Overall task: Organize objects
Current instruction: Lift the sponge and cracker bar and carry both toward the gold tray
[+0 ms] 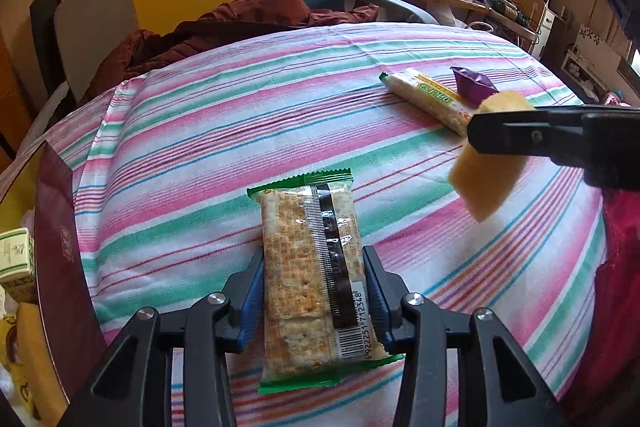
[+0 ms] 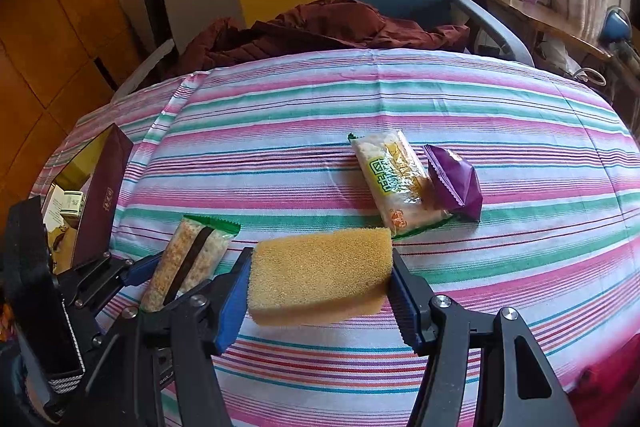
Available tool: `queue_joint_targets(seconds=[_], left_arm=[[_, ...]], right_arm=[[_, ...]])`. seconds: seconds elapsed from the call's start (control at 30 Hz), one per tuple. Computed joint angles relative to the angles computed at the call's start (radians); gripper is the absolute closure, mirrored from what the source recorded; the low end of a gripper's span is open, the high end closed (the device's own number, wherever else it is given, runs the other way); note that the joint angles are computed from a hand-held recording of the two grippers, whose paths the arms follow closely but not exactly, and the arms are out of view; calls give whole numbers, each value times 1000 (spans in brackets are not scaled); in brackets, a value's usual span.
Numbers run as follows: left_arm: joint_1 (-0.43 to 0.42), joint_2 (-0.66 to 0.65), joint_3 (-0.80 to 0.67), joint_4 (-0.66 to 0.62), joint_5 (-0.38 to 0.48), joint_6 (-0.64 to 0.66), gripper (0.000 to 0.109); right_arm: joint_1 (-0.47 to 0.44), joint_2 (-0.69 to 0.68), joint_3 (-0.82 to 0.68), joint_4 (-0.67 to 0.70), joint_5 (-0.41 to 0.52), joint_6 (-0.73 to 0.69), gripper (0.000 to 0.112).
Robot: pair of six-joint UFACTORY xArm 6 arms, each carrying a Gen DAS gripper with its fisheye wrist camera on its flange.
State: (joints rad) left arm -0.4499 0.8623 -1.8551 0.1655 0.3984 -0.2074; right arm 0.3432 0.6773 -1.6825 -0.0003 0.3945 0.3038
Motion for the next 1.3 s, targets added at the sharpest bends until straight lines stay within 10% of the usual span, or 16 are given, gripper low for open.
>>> queue_joint_targets(seconds=[1.3], left_arm=[[152, -553, 670, -241, -355, 137, 64]], right_arm=[[77, 22, -60, 87, 35, -73, 49]])
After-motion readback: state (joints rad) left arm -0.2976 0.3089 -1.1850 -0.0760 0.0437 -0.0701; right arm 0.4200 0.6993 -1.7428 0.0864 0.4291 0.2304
